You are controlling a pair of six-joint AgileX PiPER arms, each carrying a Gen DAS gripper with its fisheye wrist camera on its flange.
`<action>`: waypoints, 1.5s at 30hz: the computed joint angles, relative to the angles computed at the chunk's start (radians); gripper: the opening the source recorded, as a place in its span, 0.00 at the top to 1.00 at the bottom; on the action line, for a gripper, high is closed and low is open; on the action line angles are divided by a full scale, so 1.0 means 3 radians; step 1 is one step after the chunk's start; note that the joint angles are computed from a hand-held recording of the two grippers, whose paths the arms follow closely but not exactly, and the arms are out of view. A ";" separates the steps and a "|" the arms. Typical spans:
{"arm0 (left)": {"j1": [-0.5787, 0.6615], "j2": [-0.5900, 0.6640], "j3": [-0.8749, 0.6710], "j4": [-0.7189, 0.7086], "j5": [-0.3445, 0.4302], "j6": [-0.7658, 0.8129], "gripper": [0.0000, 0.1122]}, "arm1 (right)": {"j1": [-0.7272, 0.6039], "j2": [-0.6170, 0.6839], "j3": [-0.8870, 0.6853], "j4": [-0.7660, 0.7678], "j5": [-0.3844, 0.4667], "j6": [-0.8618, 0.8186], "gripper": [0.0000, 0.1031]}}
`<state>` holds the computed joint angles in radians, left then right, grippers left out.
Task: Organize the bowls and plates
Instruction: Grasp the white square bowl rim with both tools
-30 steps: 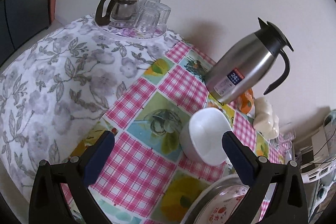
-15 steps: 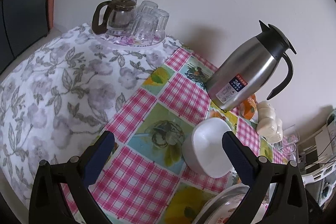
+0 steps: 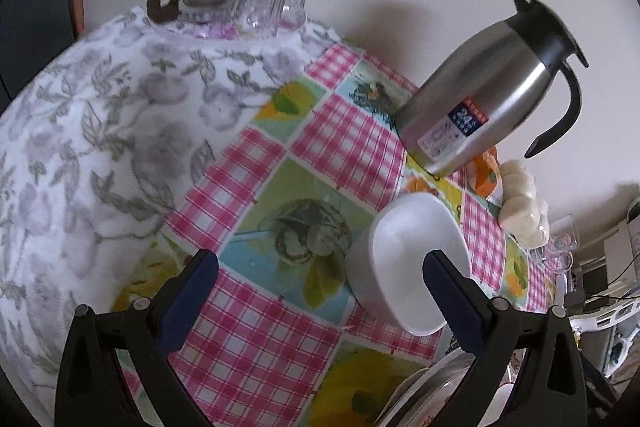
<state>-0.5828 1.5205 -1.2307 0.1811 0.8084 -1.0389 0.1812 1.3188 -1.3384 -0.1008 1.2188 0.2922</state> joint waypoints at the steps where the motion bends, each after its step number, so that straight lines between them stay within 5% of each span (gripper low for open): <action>1: 0.0009 0.0027 0.0000 -0.0044 -0.0028 0.0037 0.09 | 0.0043 0.0050 0.0006 -0.0027 -0.0012 0.0034 0.02; 11: 0.0173 0.0227 0.0067 -0.0474 -0.0310 0.0359 0.16 | 0.0158 0.0498 0.0032 -0.0110 -0.0144 0.0292 0.23; 19: 0.0222 0.0370 0.0042 -0.0753 -0.0473 0.0594 0.31 | -0.0019 0.0831 -0.0130 0.0005 -0.0184 0.0254 0.49; 31: 0.0253 0.0579 0.0008 -0.0921 -0.0564 0.0756 0.51 | -0.0022 0.1195 -0.0280 0.0065 -0.0227 0.0148 0.73; 36: 0.0242 0.0606 0.0043 -0.0972 -0.0657 0.0773 0.57 | 0.0072 0.1298 -0.0286 0.0018 -0.0242 0.0170 0.80; 42: 0.0348 0.0538 0.0193 -0.1522 -0.0885 0.1241 0.82 | 0.0127 0.1360 -0.0290 0.0080 -0.0218 0.0101 0.84; 45: 0.0344 0.0519 0.0191 -0.1498 -0.0844 0.1221 0.84 | 0.0137 0.1320 -0.0283 0.0093 -0.0220 0.0081 0.85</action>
